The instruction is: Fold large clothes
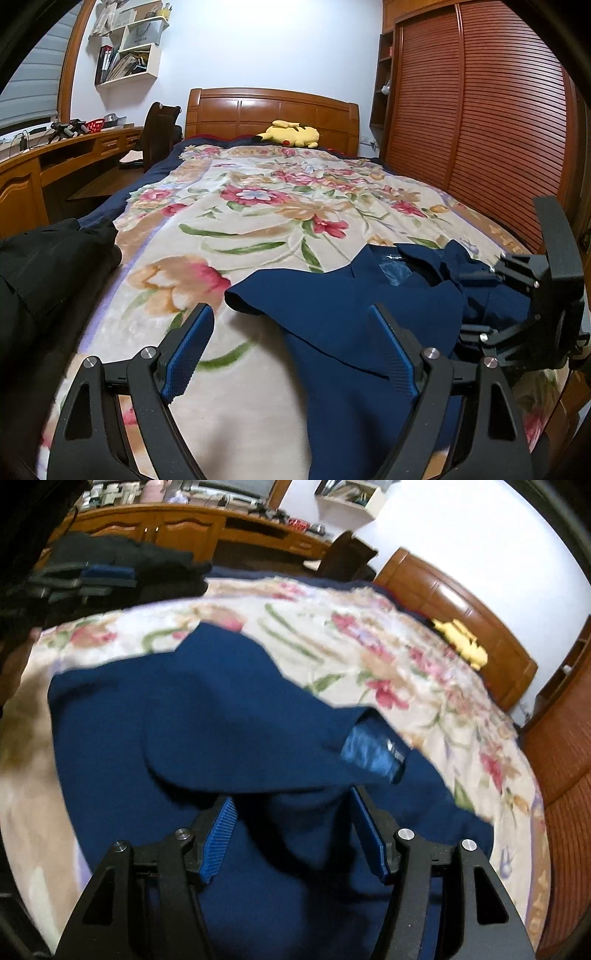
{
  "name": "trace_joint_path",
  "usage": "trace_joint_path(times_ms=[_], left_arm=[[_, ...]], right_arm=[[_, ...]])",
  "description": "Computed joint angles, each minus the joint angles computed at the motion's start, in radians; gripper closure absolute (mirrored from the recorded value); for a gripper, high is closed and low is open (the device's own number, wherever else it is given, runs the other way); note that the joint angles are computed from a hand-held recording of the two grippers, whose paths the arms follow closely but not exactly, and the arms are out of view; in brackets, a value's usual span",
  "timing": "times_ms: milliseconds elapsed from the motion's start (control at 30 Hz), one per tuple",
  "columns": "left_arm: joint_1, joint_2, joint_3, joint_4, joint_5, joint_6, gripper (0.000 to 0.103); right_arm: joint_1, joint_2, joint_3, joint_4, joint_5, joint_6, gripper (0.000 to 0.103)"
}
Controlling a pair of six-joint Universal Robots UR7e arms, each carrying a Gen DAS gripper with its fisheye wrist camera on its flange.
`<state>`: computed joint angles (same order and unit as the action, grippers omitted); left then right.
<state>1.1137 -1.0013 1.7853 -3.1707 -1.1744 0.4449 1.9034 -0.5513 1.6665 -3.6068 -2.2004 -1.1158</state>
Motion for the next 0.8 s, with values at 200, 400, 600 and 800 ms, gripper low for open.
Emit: trace_joint_path(times_ms=[200,400,600,800], left_arm=[[0.0,0.001,-0.002,0.001,0.001,-0.003,0.018],[0.001,0.0,-0.002,0.002,0.0,0.0,0.018],[0.001,0.001,-0.003,0.005,-0.001,-0.001,0.018],[0.003,0.006,-0.003,0.007,-0.007,0.009,0.018]], right_arm=[[0.017,0.045,-0.06,-0.003,0.015,-0.037,0.039],[0.006,0.004,-0.049,0.123,0.104,0.01,0.05],[-0.015,-0.005,-0.147,0.243,0.156,0.101,0.099],[-0.021,0.101,-0.382,0.194,0.051,0.141,0.099]])
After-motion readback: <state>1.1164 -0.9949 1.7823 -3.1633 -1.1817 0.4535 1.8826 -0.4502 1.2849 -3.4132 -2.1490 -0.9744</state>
